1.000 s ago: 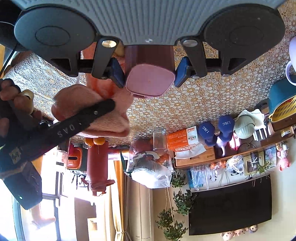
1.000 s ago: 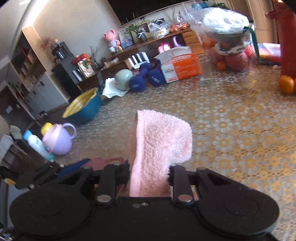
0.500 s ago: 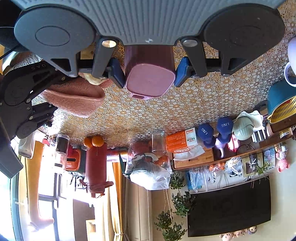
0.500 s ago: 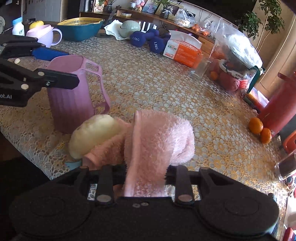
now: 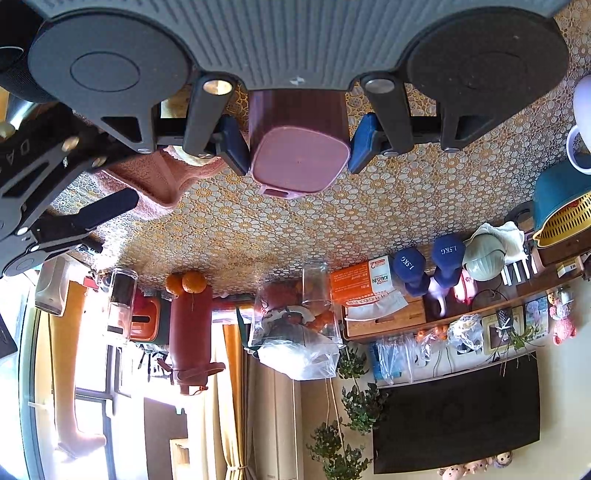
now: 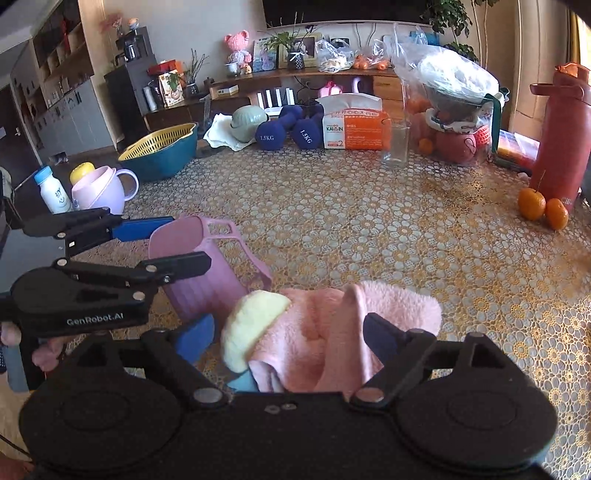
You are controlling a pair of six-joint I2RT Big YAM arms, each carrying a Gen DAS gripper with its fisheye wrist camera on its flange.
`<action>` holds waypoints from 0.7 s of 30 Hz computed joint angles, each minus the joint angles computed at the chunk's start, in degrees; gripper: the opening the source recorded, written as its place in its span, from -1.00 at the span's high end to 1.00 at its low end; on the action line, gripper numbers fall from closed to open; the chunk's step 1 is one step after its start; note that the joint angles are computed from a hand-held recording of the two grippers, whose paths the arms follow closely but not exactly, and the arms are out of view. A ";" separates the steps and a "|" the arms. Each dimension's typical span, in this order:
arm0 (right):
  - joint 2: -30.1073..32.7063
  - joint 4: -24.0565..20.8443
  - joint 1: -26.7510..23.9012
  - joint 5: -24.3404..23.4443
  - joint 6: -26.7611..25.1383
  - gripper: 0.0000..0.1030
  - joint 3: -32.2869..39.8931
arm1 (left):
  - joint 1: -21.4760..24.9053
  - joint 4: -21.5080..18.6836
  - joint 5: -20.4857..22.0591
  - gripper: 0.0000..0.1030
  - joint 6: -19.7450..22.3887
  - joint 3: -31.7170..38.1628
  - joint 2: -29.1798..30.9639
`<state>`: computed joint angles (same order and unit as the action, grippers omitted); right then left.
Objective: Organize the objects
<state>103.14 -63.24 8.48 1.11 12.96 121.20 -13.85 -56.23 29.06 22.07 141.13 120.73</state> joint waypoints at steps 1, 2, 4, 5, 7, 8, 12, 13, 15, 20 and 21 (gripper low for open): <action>0.53 -0.10 0.47 0.50 0.12 -0.71 0.48 | 0.01 -0.18 -0.01 -0.13 -0.01 0.19 0.10; 1.21 -0.59 0.92 0.93 -0.41 -0.71 1.12 | 0.03 -0.42 0.02 -0.13 -0.03 0.47 0.25; 2.83 -1.96 2.08 4.03 -1.92 -0.70 2.35 | 0.09 -0.74 0.10 -0.13 -0.13 0.84 0.45; 3.61 -2.61 2.46 5.71 -2.33 -0.69 2.86 | 0.10 -0.95 0.12 -0.13 -0.16 1.15 0.61; 4.83 -3.68 2.56 7.94 -1.02 -0.70 3.75 | 0.08 -1.00 0.06 -0.13 -0.15 1.31 0.69; 4.89 -3.43 2.22 7.34 0.33 -0.70 3.52 | 0.10 -1.06 0.07 -0.13 -0.12 1.37 0.71; 5.12 -3.76 1.38 5.19 5.10 -0.70 3.33 | 0.09 -1.03 0.03 -0.13 -0.30 1.34 0.70; 5.23 -3.92 1.29 4.43 6.61 -0.68 3.34 | 0.10 -1.07 0.03 -0.13 -0.34 1.36 0.71; 5.73 -4.61 1.39 2.83 9.67 -0.59 3.36 | 0.10 -1.48 -0.03 -0.13 -0.12 1.69 0.87; 5.83 -4.17 3.14 7.64 11.85 0.34 2.12 | 0.34 -5.12 0.50 -0.13 0.15 6.14 2.98; 5.06 -3.06 3.04 7.58 12.45 0.38 1.10 | 0.36 -5.65 0.48 -0.13 0.23 6.57 3.15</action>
